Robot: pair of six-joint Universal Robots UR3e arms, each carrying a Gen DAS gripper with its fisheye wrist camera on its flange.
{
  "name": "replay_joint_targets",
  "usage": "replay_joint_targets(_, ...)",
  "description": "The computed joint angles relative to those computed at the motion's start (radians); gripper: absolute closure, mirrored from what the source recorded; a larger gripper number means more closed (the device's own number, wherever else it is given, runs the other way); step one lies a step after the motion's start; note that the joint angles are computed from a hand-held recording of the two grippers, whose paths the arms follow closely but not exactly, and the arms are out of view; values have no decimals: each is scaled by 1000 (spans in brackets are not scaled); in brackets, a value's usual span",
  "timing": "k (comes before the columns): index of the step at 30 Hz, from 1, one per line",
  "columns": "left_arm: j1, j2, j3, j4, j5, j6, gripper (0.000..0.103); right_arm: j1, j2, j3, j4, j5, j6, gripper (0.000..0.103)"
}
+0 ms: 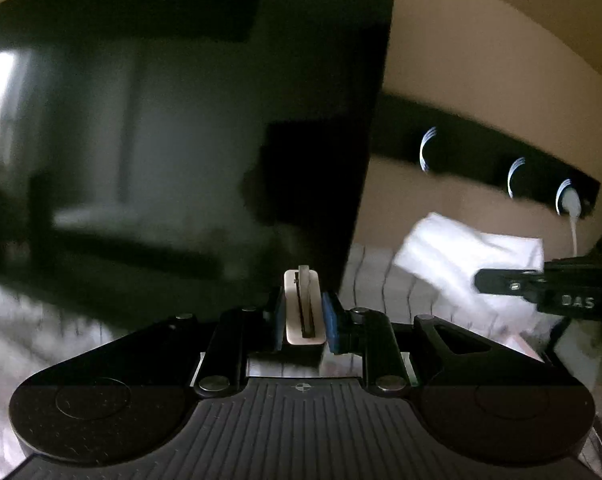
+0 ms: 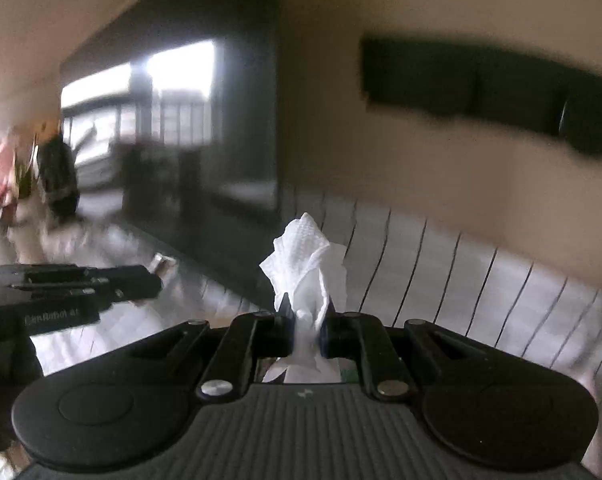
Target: Organize soft objects
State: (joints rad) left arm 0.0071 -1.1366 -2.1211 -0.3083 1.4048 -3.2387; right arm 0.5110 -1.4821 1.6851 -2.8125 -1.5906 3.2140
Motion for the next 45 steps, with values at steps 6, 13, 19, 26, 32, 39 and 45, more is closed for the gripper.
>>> replay_joint_targets(6,-184,-260,299,6,128,-27,80,-132,-112,34,-68,-4,-88,92)
replay_joint_targets(13,-380,-631,690,-31,56,-132,80,-473,-458,338,-130,149,-143,92)
replay_joint_targets(19,-497,-1012,1128,-186,-21,-170,79,-801,-728,553,-3,352,-243,92)
replay_joint_targets(26,-536,-1338,1529,-391,-122,-280,78,-1039,-836,787,36,540,-300,92)
replay_joint_targets(32,-548,-1238,1351,-344,-58,-279,78,-1021,-688,911,-46,529,-369,61)
replay_joint_targets(39,-518,-853,654,-88,66,-338,78,-966,-604,951,-133,505,-263,51)
replay_joint_targets(45,-413,-484,73,28,144,-491,78,-730,-360,918,-360,281,-174,49)
